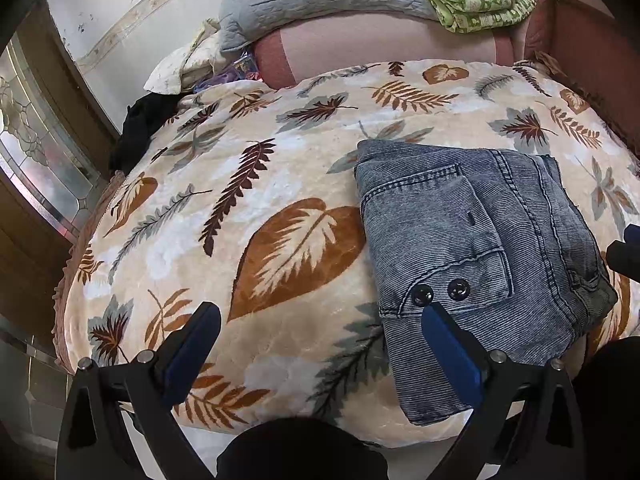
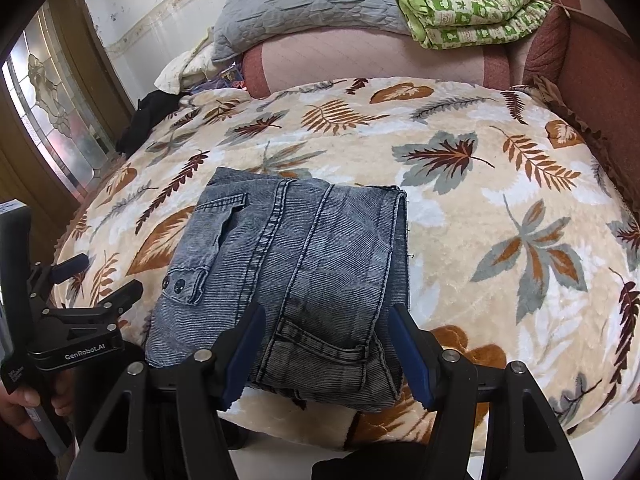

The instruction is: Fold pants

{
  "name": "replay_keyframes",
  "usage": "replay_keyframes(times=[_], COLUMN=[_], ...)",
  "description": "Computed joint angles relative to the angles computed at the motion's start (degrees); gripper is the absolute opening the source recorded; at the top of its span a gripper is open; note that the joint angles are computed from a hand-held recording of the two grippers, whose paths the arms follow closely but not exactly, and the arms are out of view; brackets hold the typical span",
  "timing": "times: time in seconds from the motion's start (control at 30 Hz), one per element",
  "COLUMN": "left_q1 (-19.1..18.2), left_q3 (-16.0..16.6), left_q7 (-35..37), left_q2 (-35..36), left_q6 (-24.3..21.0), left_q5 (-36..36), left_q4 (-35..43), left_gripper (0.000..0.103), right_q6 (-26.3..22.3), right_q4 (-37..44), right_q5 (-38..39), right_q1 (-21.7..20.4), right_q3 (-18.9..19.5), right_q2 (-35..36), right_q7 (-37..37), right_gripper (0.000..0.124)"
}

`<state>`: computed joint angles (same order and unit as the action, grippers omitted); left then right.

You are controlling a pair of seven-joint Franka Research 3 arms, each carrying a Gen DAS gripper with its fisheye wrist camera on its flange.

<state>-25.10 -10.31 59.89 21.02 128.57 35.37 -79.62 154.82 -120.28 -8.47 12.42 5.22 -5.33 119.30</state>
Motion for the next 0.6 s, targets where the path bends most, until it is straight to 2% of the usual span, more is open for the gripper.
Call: replay_keyframes(times=[0.13,0.3,0.47,0.6], left_q1=[0.3,2.8,5.2,6.2], left_q3=[-0.1,-1.2,-2.3,-2.9], left_q7=[0.4,3.3,6.5,9.6], left_q2=[0.2,0.3,1.9,4.7], left_q6=[0.2,1.9,1.8,-0.4], left_q5=[-0.6,-6.8,-14.4,-19.9], left_q4=[0.1,-0.2,1.9,5.6], left_gripper=[0.1,0.1,0.1,0.1], right_q6=[0.1,1.1,3.4,4.5], right_q4=[-0.1,-1.5,-3.6,-4.0], right_q5=[0.1,2.4,11.0,24.9], right_q1=[-0.1,-0.8,-1.5,-0.6], right_q3=[-0.2,-1.1,-2.8,-4.8], right_q2=[0.1,-0.3,-0.9,-0.1], right_q7=[-0.1,-0.3,-3.7,-13.3], right_gripper=[0.067,0.067,0.07,0.074])
